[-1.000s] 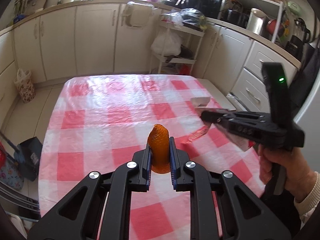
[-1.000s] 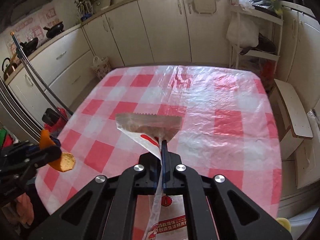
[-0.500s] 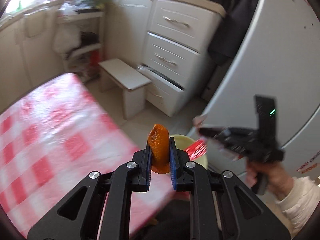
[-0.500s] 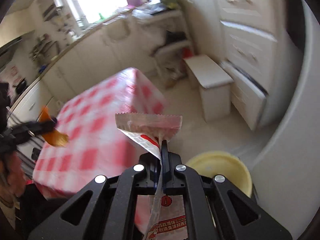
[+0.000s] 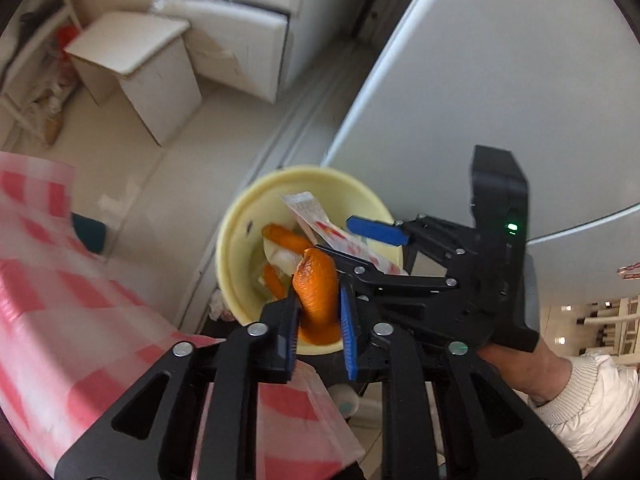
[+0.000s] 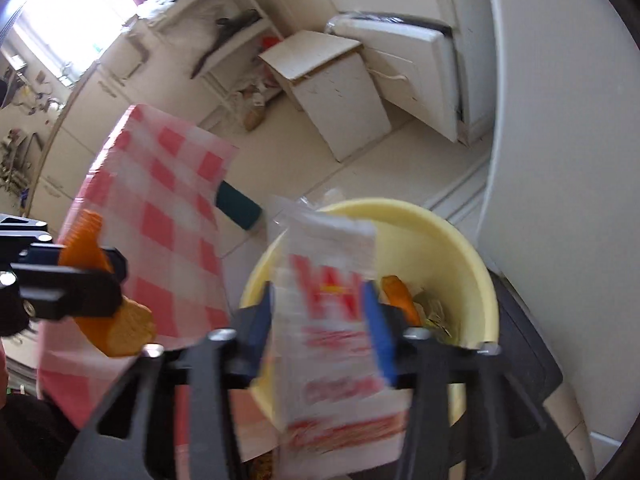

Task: Collect trash

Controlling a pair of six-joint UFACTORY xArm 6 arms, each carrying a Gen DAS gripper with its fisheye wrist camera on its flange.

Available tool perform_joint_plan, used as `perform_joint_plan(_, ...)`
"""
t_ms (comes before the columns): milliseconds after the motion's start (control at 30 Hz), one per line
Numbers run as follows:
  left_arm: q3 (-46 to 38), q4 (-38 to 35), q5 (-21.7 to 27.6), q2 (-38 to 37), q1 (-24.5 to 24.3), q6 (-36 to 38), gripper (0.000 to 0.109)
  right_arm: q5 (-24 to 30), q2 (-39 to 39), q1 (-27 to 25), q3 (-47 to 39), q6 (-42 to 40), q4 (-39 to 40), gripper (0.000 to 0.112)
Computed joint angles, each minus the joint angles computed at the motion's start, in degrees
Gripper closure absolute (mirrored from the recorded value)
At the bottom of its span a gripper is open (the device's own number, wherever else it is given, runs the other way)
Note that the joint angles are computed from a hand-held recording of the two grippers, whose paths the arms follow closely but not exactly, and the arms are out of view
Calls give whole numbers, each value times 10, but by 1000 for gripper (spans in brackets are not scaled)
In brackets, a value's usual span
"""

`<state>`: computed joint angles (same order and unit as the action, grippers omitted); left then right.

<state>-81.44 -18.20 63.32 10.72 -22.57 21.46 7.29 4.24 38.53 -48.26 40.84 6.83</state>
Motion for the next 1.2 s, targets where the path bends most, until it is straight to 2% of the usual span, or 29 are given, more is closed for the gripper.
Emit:
perform_joint_plan(67, -13, 18, 5, 21, -9, -12, 79, -2, -6, 0, 15, -18, 28, 63)
perform_joint_plan(133, -9, 30, -3, 24, -14, -20, 59, -2, -18, -3, 33, 9, 10, 58)
perform_joint_plan(200, 5, 47, -20, 12, -16, -25, 53, -1, -37, -7, 53, 64, -41, 58)
perform_joint_plan(300, 47, 75, -67, -33, -15, -53, 47, 11, -84, -11, 87, 171, -131, 50)
perform_joint_plan(367, 99, 100, -127, -88, -13, -86, 38, 21, -113, -11, 100, 239, -198, 47)
perform_joint_plan(433, 151, 135, -186, -149, -9, -131, 20, 46, -152, -5, 106, 307, -274, 42)
perform_joint_plan(500, 206, 193, -239, -224, 0, -203, 13, 81, -185, 8, 96, 362, -344, 37)
perform_joint_plan(600, 274, 254, -262, -339, 21, -284, 13, 141, -217, 40, 57, 407, -422, 30)
perform_joint_plan(733, 346, 341, -243, -482, 53, -372, 13, 200, -218, 94, -22, 446, -510, 21)
perform_joint_plan(867, 391, 410, -185, -614, 81, -429, 13, 244, -184, 157, -123, 463, -577, 19)
perform_joint_plan(967, 416, 454, -122, -714, 104, -450, 13, 288, -155, 213, -193, 466, -627, 17)
perform_joint_plan(1067, 429, 446, -82, -782, 146, -425, 13, 330, -120, 261, -258, 457, -660, 17)
perform_joint_plan(1100, 430, 428, -67, -806, 171, -409, 13, 340, -110, 273, -277, 450, -667, 17)
perform_joint_plan(1200, 433, 340, -63, -851, 267, -327, 13, 387, -84, 317, -329, 435, -695, 17)
